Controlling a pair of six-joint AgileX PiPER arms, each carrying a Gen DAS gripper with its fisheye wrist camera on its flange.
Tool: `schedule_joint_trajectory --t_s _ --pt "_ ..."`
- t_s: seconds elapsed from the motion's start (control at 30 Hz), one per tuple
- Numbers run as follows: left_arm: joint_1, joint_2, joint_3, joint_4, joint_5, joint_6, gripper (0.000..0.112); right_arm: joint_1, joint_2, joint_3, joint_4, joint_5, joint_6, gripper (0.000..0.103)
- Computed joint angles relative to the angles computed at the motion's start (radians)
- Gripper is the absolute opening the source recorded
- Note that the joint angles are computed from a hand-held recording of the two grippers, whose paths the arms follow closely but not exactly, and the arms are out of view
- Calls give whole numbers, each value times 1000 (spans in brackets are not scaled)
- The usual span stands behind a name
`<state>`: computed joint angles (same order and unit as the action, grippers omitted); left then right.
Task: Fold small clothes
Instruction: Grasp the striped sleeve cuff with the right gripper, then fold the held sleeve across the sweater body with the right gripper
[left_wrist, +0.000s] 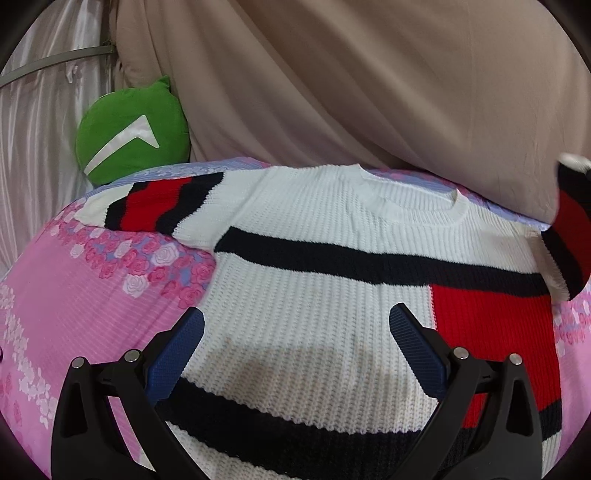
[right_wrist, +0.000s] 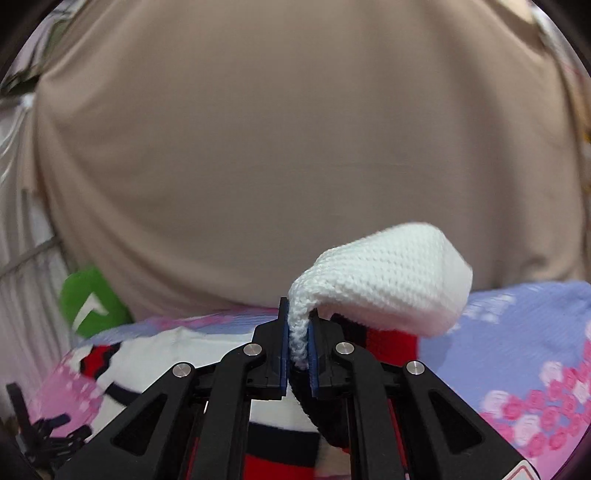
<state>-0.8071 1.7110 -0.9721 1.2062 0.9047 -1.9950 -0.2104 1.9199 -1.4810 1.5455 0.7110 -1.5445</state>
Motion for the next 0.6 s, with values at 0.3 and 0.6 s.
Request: schedule_joint_trajectory --t_s 0.3,0.6 --pt "137 -57 51 -15 -219 27 98 346 153 14 -189 -164 71 16" --pt "368 32 -3 -146 -553 182 98 121 44 180 -43 -225 65 48"
